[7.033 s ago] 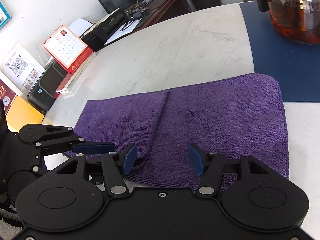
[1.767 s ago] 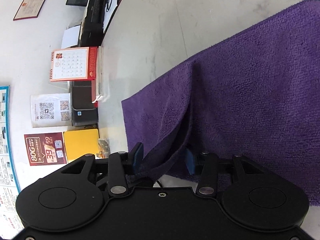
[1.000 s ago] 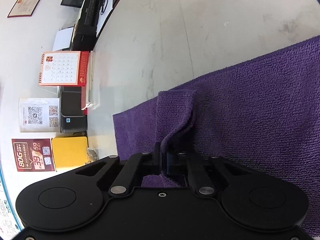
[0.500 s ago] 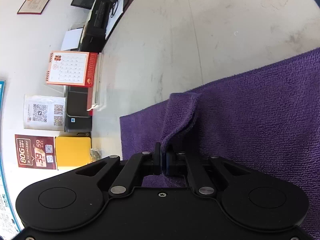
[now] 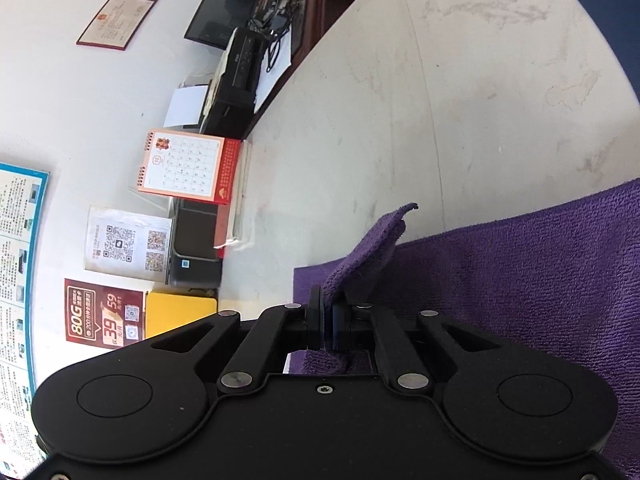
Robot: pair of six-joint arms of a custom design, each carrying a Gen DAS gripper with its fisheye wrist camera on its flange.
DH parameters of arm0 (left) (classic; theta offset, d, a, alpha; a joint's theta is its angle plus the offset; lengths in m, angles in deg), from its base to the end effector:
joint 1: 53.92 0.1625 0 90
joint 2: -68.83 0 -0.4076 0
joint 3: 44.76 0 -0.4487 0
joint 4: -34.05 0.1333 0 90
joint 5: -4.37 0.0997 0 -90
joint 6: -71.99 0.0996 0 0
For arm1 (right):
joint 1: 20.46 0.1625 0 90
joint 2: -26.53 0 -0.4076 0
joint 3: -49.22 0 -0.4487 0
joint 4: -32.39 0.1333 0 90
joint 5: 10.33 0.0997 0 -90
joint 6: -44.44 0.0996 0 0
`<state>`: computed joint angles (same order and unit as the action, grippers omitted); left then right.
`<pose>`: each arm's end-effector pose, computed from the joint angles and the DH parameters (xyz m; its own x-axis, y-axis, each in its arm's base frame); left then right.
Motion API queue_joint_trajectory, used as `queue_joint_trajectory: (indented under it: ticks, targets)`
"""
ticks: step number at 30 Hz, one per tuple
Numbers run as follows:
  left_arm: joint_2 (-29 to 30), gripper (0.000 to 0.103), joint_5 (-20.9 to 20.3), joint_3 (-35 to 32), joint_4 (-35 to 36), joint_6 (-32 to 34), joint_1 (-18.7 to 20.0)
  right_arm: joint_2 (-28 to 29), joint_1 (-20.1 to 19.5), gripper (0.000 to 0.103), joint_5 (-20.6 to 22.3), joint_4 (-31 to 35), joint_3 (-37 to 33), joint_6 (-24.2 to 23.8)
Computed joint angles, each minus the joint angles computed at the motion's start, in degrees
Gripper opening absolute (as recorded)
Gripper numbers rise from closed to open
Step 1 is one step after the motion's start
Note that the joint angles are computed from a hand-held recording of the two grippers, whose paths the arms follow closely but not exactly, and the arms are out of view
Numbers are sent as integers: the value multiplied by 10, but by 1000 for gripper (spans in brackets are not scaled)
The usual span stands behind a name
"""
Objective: Fold towel
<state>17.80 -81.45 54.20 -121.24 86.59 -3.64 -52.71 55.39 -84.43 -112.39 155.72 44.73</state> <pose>-0.3276 -0.6142 0.0813 -0.6021 0.7856 -0.1425 0.7871 0.5540 -0.2712 0.0072 -0.6285 0.3185 -0.9624 0.1167 -0.2453 0.2217 0.8594 -0.4608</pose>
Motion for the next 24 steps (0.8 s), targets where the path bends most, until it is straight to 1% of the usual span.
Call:
queue_joint_trajectory:
  ticks: [9, 17, 24]
  targets:
    - [12, 3, -40, -26, 17, 26, -12, -42, -9, 3, 17, 1, 8, -20]
    - [53, 3, -75, -69, 55, 54, -23, -86, -23, 3, -1, 6, 20, -32]
    - [89, 3, -93, -106, 94, 76, -31, -119, -39, 3, -15, 23, 29, -49]
